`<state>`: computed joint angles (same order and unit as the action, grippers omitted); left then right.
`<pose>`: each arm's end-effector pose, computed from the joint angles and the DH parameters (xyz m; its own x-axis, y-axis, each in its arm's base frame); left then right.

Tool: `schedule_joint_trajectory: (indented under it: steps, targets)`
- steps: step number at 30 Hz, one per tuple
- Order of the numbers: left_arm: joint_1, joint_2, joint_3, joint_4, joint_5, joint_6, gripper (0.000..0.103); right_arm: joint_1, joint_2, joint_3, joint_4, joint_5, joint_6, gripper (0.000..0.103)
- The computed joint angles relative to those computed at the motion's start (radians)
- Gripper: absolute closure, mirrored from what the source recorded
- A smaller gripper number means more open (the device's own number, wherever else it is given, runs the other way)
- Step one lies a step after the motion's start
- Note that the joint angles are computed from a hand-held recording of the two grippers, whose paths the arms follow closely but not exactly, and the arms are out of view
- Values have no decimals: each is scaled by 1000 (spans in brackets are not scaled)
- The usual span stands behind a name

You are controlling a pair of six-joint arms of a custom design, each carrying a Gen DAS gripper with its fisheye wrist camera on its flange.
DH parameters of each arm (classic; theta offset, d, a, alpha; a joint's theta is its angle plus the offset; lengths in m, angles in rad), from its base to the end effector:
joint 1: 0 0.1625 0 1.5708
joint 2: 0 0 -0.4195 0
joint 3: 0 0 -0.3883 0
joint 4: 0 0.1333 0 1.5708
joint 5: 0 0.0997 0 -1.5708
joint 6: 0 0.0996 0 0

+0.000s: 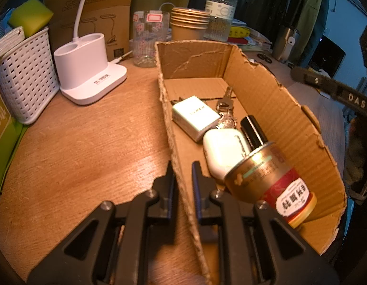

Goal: Organize rigid objects
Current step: 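Withdraw the right tool and move it to the brown-strap watch, then close the right tool on the brown watch strap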

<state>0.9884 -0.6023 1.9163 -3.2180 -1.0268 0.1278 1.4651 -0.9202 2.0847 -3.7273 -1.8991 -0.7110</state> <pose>-0.1572 -0.5747 -0.0233 -0.7349 0.4272 -0.5268 0.6185 0.7408 -0.2621 0.0435 -0.5487 0.1715 -0.7293 -0.0759 0.6799 -0.5520 0.6525 -0.5192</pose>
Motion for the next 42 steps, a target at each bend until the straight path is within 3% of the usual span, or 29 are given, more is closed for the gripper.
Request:
schedule_joint_trajectory:
  steps: [10, 13, 22, 33, 42]
  targets:
    - [0, 0, 0, 0, 0, 0, 89, -25, 30, -69, 110, -30, -45, 39]
    - [0, -1, 0, 1, 0, 0, 89, -36, 36, -97, 181, -26, -25, 38]
    - [0, -1, 0, 1, 0, 0, 89, -49, 57, -149, 237, -32, -30, 38]
    - [0, 0, 0, 1, 0, 0, 89, -67, 38, -172, 369, 32, -42, 38]
    - [0, 0, 0, 0, 0, 0, 89, -47, 30, -126, 298, -18, -96, 39]
